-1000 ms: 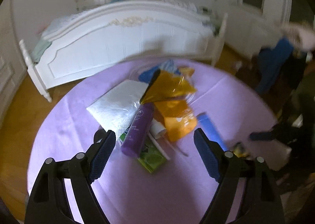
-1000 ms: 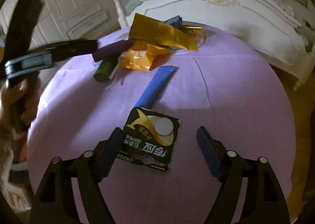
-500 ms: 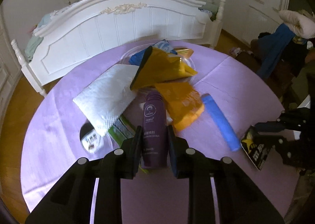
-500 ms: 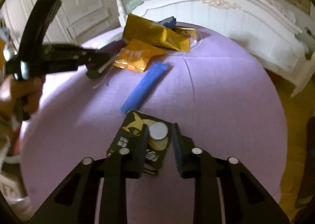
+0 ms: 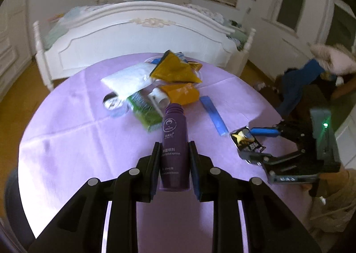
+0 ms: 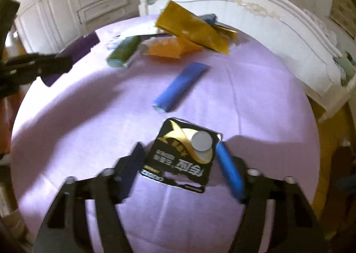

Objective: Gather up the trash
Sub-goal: 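Grasp the purple bottle with the left tool while the right tool grasps the black battery card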

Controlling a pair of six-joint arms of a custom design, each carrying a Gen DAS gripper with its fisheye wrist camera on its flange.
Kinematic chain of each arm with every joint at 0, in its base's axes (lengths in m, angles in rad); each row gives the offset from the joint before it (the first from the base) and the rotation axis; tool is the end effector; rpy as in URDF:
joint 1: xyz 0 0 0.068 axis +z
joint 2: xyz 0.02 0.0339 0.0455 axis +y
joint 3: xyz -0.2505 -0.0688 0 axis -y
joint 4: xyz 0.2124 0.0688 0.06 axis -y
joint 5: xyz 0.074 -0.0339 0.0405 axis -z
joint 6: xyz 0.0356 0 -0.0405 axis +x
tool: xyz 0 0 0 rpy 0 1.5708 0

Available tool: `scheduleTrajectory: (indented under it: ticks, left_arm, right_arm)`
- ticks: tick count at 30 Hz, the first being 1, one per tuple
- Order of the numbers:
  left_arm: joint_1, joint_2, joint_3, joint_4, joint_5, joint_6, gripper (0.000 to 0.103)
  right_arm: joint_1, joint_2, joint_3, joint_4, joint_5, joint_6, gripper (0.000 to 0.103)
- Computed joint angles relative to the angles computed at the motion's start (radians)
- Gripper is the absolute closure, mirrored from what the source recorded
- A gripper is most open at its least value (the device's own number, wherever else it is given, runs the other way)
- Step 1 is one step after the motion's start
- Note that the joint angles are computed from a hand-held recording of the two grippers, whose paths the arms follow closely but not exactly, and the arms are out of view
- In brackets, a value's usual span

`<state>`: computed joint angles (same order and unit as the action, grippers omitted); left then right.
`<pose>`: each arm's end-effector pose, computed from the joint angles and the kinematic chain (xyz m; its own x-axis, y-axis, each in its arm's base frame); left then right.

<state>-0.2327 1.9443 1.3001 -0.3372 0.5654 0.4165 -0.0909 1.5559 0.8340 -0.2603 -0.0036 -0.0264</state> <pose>0.3606 -0.1051 0.1806 -0.5437 0.4799 -0.6885 0.7703 0.6110 -0.1824 0.2751 -0.0249 0.1775 -0.8303 0.0492 -0.5551 0.0669 0.9977 -0.0117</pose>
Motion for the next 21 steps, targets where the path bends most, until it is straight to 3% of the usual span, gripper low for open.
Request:
scheduleTrajectory:
  ticks: [1,2,4,8,9,10,11,13,16,18,19,21]
  left_arm:
    - [0.015,-0.016,-0.034,0.020,0.018,-0.021,0.078]
    - [0.029,-0.027,-0.056,0.029,0.030,-0.025,0.078]
    - [0.053,-0.064,-0.125,0.071,0.049,-0.048,0.078]
    - [0.090,-0.097,-0.191,0.105,0.087,-0.072,0.078]
    - [0.099,-0.102,-0.204,0.109,0.095,-0.071,0.078]
    - [0.105,-0.107,-0.220,0.114,0.103,-0.073,0.078]
    - [0.110,-0.114,-0.236,0.123,0.110,-0.073,0.078]
    - [0.115,-0.129,-0.272,0.147,0.118,-0.080,0.078]
    - [0.120,-0.137,-0.306,0.180,0.132,-0.091,0.078]
    - [0.123,-0.129,-0.315,0.199,0.144,-0.108,0.078]
    - [0.124,-0.125,-0.317,0.203,0.148,-0.111,0.078]
    - [0.130,-0.117,-0.320,0.208,0.159,-0.110,0.078]
  right_arm:
    - [-0.001,-0.009,-0.003,-0.001,-0.017,-0.002,0.069]
    - [0.001,-0.016,-0.001,-0.013,-0.025,-0.002,0.081]
    - [-0.003,-0.037,-0.012,-0.020,-0.048,0.003,0.092]
    - [-0.132,-0.049,-0.018,-0.035,-0.261,0.017,0.093]
    - [-0.153,-0.053,-0.012,-0.050,-0.270,0.009,0.090]
    - [-0.166,-0.069,-0.019,-0.061,-0.263,0.002,0.075]
    - [-0.176,-0.087,-0.030,-0.062,-0.239,0.002,0.045]
    - [-0.185,-0.115,-0.059,-0.039,-0.190,0.022,0.015]
    - [-0.171,-0.104,-0.052,-0.074,-0.181,0.054,0.017]
    - [-0.099,-0.062,-0.029,-0.069,-0.069,0.061,0.020]
    - [-0.053,-0.045,-0.018,-0.064,0.005,0.061,0.022]
    - [-0.025,-0.023,-0.002,-0.041,0.022,0.072,0.033]
